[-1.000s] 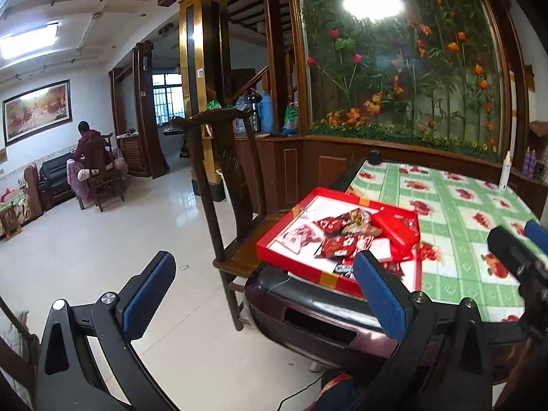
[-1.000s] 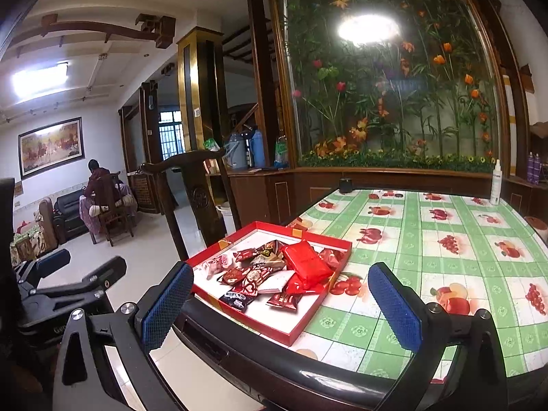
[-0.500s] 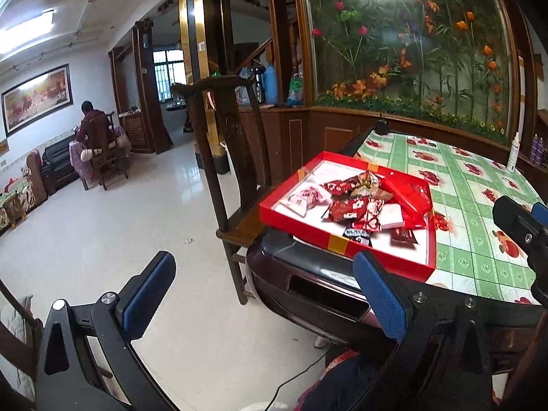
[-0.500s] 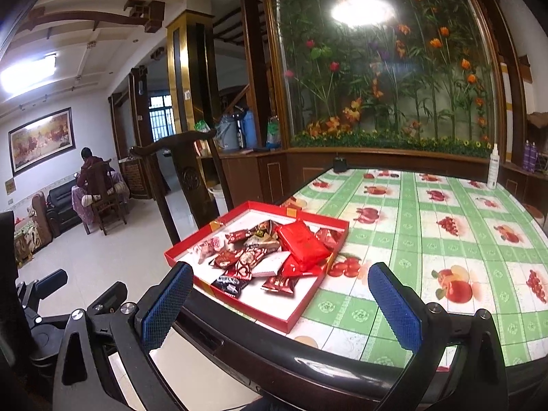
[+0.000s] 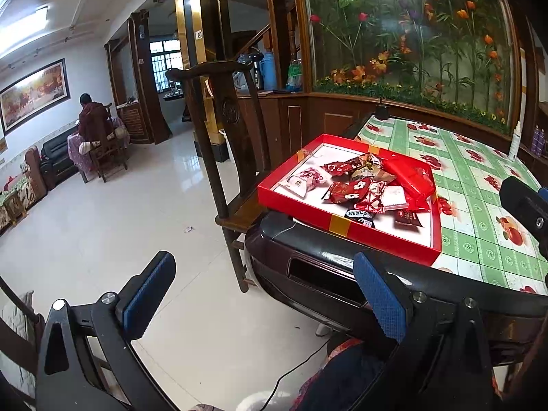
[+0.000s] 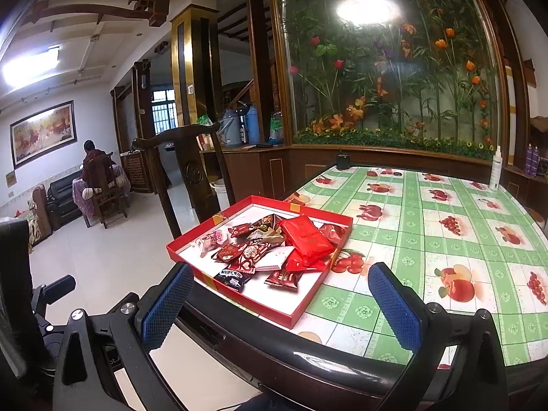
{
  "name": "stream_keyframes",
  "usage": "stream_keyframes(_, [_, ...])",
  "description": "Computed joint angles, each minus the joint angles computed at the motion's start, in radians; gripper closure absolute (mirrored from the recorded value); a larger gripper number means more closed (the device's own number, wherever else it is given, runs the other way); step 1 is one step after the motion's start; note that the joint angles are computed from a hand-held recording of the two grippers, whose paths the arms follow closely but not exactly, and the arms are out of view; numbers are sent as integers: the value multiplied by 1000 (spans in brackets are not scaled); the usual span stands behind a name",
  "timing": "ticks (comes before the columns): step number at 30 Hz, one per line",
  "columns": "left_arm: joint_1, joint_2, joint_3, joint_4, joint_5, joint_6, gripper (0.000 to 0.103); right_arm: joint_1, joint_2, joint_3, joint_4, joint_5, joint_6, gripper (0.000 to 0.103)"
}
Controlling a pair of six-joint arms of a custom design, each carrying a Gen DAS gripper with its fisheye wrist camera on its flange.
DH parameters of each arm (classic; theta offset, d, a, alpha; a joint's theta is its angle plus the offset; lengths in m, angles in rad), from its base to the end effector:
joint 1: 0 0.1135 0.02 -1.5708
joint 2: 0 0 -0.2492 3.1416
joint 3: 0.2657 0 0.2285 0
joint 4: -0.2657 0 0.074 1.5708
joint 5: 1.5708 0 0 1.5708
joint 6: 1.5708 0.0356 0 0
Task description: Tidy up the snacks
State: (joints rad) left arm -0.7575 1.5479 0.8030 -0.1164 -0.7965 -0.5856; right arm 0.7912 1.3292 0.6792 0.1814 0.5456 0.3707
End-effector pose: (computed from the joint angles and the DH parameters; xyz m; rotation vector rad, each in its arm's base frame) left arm 0.2220 -0.1749 0.1823 -0.1466 2.1321 0.2088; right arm 0.1997 0.1758 0.2226 -0.0788 1.9710 0.2011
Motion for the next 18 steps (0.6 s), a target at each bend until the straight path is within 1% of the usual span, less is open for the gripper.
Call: stream_keyframes(18, [40,16,-6,14,16,6,0,7,17,21,-19,-9,-16,0])
